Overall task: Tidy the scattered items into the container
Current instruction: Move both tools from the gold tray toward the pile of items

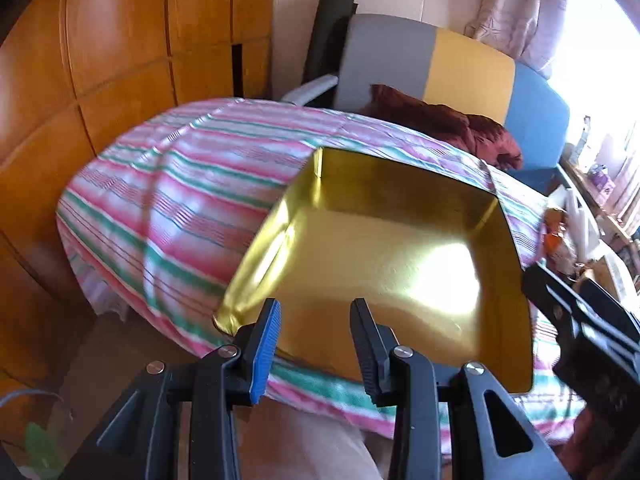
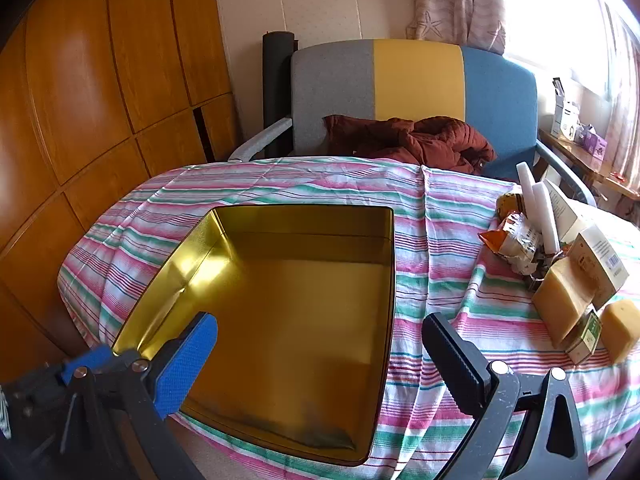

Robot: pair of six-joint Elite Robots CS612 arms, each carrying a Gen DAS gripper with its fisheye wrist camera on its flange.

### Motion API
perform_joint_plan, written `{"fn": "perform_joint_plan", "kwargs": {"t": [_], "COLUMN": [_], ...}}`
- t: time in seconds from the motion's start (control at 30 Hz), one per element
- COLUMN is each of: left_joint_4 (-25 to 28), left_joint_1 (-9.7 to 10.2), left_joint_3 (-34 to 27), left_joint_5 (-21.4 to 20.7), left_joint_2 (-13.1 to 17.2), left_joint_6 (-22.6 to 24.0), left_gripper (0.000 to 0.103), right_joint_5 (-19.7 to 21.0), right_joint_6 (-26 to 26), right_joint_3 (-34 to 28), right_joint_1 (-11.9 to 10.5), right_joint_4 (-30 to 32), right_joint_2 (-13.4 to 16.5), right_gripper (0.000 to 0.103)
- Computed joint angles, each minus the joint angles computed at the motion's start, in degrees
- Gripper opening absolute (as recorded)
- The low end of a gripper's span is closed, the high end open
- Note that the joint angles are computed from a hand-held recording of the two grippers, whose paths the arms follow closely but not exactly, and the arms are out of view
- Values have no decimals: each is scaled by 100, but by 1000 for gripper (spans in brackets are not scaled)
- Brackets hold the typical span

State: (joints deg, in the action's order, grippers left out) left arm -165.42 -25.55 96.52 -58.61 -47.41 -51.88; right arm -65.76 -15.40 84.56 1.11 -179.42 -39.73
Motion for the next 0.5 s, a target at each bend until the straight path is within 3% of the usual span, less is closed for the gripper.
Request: {"fn": "perform_joint_plan", "kwargs": {"t": [0.5], "left_joint_4": [233], "left_joint_1": [-45], "left_joint_3": [-205], "left_joint_5": [-304], "left_joint_2": [80], "left_joint_6": [-151], "left_gripper": [36], "right_joint_5": [291], "right_joint_6": [-67], "right_joint_3": [-51], "right_joint_1": [-88], "right_joint_4": [351], "right_joint_2": [16], "right_gripper": [103]}}
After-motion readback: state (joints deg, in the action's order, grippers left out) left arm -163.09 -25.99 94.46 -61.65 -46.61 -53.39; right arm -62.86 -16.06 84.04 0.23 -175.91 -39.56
